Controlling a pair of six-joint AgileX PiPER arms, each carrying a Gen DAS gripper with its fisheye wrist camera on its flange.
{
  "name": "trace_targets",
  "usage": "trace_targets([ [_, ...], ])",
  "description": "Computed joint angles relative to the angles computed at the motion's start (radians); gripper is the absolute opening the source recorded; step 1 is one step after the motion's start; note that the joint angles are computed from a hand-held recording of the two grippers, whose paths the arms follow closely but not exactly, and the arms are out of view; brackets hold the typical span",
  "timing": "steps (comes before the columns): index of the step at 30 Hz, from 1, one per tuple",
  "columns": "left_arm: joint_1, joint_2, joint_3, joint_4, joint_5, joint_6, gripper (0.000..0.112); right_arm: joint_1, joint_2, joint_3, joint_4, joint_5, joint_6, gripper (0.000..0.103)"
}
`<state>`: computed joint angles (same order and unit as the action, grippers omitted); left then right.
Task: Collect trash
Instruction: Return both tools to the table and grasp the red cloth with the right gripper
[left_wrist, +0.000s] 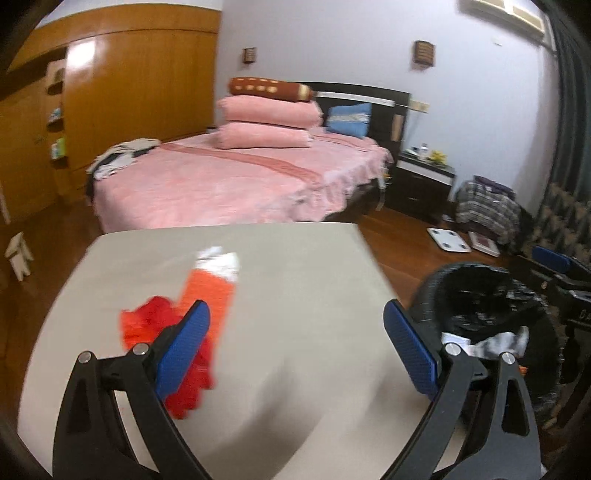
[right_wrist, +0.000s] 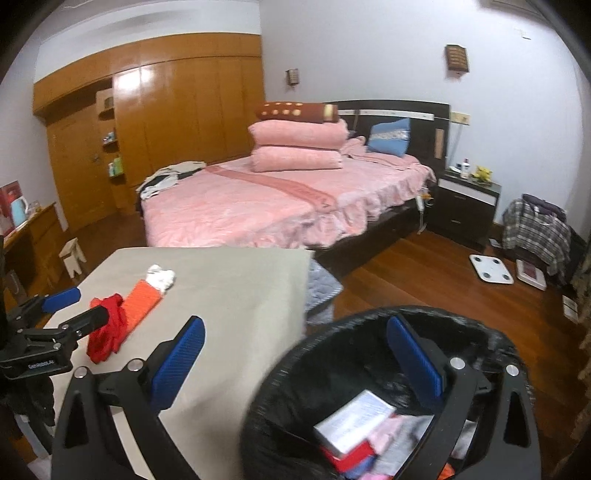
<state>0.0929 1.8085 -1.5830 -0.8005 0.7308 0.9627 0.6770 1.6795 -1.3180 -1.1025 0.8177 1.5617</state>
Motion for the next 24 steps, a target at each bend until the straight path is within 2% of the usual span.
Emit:
trace_targets([
  [7, 0.089, 0.122, -0.129, 0.070, -0.005, -0.069, 0.092, 0.003, 0.171, -0.184, 0.023, -0.040, -0.046, 0.097],
  [10, 0.108, 0.178, -0.191, 0.107, 0.010, -0.107, 0.080, 0.006, 0.243, -0.262, 0.044, -0.045, -0.074, 0.097],
  [13, 0.121, 0.237, -0.263, 0.139, 0.037, -0.152, 0.078, 0.004, 0.309, -0.337, 0.077, -0.046, -0.109, 0.097],
  [18, 0.120, 0.316, -0.355, 0.168, 0.065, -0.192, 0.068, -0.003, 0.411, -0.475, 0.160, -0.037, -0.209, 0.097],
  [24, 0.103, 0.411, -0.488, 0.216, 0.105, -0.252, 0.065, -0.009, 0.493, -0.601, 0.231, -0.017, -0.310, 0.097],
])
